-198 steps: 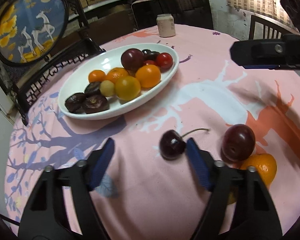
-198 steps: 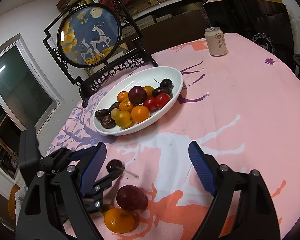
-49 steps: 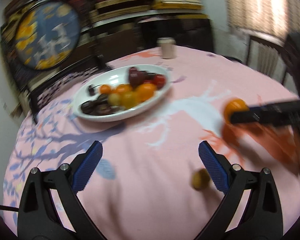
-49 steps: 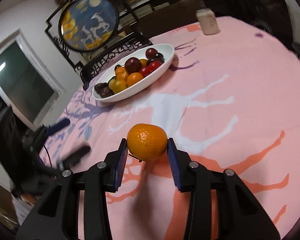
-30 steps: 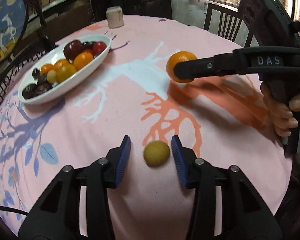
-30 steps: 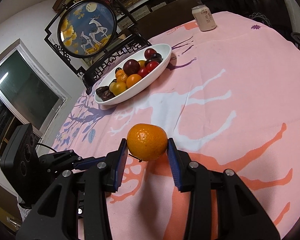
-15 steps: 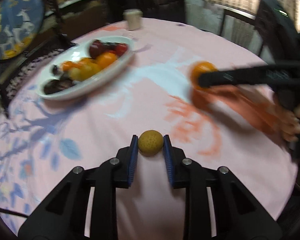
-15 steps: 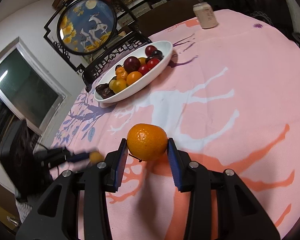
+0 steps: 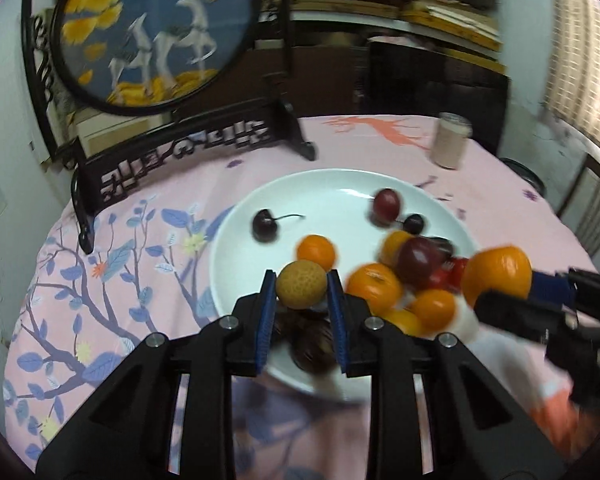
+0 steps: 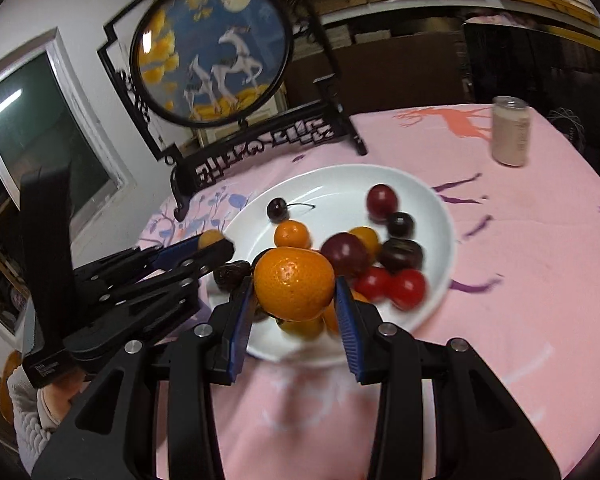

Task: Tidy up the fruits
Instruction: 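Lower both tools over the plate and release the mandarin and yellow fruit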

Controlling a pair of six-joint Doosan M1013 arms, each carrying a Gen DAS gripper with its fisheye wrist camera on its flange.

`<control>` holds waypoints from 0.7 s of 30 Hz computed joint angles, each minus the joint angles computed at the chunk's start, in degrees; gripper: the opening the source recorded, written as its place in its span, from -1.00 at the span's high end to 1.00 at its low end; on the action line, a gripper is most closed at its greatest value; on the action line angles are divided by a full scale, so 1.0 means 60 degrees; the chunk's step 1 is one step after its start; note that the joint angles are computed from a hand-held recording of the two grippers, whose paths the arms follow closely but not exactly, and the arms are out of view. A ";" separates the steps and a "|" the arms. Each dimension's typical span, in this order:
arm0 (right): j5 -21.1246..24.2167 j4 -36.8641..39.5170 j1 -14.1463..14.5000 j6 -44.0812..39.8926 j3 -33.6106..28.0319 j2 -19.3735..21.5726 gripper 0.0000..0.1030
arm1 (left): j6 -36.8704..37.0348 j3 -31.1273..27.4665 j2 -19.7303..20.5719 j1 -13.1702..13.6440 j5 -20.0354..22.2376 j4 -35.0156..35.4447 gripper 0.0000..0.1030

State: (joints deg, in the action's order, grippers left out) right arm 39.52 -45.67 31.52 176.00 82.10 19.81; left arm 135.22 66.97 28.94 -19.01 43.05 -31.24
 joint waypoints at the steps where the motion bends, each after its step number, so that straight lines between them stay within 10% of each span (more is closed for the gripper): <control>1: 0.0071 0.0182 -0.0051 -0.0321 -0.0157 0.0131 0.22 | -0.0202 -0.0120 0.0111 -0.0004 0.0034 0.0070 0.51; 9: 0.0601 0.0877 -0.0343 -0.1427 -0.0729 0.0728 0.21 | -0.1312 -0.0967 0.0863 0.0013 0.0769 0.0452 0.45; 12: 0.0723 0.0547 -0.0464 -0.1218 -0.0807 0.0783 0.21 | -0.1484 -0.0797 0.0795 -0.0014 0.0324 0.0491 -0.31; 21: 0.0499 -0.0108 -0.0446 -0.0532 -0.0526 0.0554 0.17 | -0.0620 -0.0095 0.0339 -0.0055 -0.0690 0.0090 -0.61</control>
State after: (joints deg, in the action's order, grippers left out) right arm 42.52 -46.32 28.84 172.81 78.95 23.14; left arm 131.50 66.40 30.98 -19.34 38.91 -30.70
